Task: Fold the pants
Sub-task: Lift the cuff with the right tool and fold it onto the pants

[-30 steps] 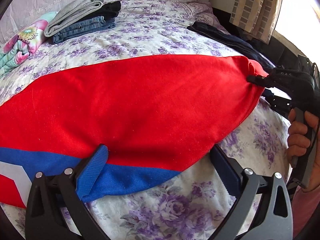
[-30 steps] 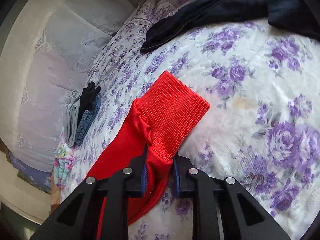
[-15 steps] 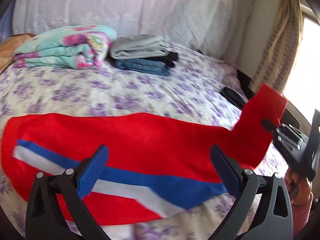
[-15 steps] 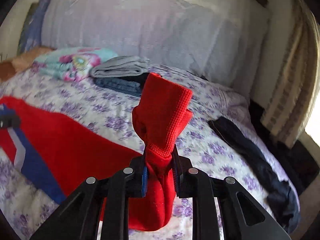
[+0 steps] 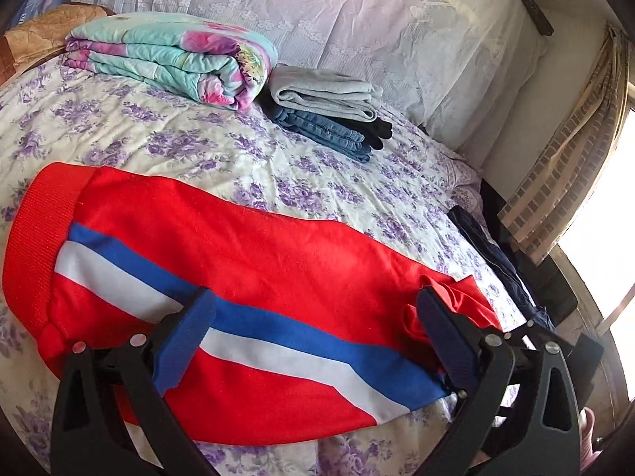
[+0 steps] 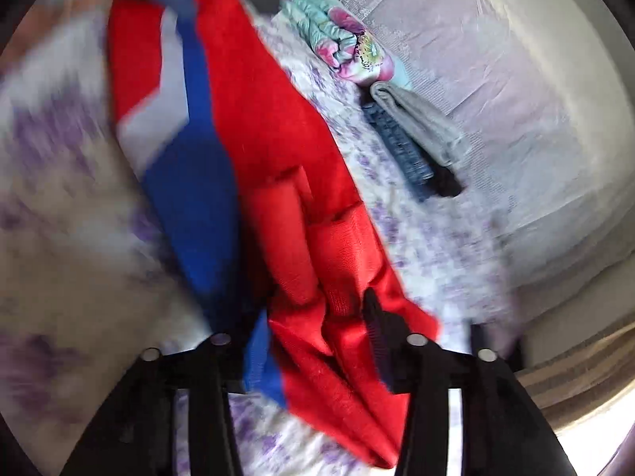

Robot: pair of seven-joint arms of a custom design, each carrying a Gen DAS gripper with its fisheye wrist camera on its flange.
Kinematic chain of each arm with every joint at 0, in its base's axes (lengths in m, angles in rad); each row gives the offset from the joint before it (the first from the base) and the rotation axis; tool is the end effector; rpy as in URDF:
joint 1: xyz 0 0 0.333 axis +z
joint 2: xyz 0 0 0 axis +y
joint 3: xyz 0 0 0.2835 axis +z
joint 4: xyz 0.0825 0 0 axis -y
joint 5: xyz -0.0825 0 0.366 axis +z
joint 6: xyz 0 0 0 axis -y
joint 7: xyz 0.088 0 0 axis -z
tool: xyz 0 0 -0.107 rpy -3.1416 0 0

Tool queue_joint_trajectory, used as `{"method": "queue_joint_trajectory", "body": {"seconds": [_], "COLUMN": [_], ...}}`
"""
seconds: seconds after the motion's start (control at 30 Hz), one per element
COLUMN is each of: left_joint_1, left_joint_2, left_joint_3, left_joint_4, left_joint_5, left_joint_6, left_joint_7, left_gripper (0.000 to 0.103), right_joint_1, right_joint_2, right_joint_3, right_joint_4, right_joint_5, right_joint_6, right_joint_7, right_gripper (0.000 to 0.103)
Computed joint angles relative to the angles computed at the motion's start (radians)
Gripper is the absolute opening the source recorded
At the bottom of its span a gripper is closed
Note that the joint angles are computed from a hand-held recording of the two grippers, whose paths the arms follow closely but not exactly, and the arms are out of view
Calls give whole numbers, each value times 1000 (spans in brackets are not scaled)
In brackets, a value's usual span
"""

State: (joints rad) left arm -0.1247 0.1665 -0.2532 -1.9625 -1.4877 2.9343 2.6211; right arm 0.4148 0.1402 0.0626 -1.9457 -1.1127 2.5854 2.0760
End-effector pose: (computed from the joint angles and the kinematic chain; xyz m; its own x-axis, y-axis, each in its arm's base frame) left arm 0.5728 -0.1528 0.4148 -0.2510 -0.8336 0.4920 -0.6853 -0.2059 -0.6986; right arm 0.5295 0.2909 0.4334 0.4156 -0.6422 0.6441 -0.4850 -0.7555 -0.4403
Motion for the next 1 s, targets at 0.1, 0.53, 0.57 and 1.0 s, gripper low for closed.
{"method": "queue_joint_trajectory", "body": {"seconds": [0.1, 0.53, 0.57, 1.0], "left_joint_1": [0, -4, -4, -4], "left_joint_2": [3, -9, -10, -4], "left_joint_3": [-1, 6, 6, 3], "left_joint_4": [3, -8, -9, -4], "left_joint_5": [-8, -26, -24, -2], "left_joint_6": [-6, -44, -43, -42], "left_joint_7": [9, 46, 43, 25], "left_gripper": [99, 99, 99, 99], "right_joint_1": [-84, -114, -121, -101], "right_joint_2": [-86, 55, 49, 28], "right_joint_3": [9, 22, 30, 62], "right_joint_4": [-71, 38, 35, -35], "right_joint_5": [416, 730, 771, 969], "right_joint_6": [225, 213, 211, 266], "right_joint_7": [-164, -479, -501, -721], "right_gripper": [60, 21, 16, 15]}}
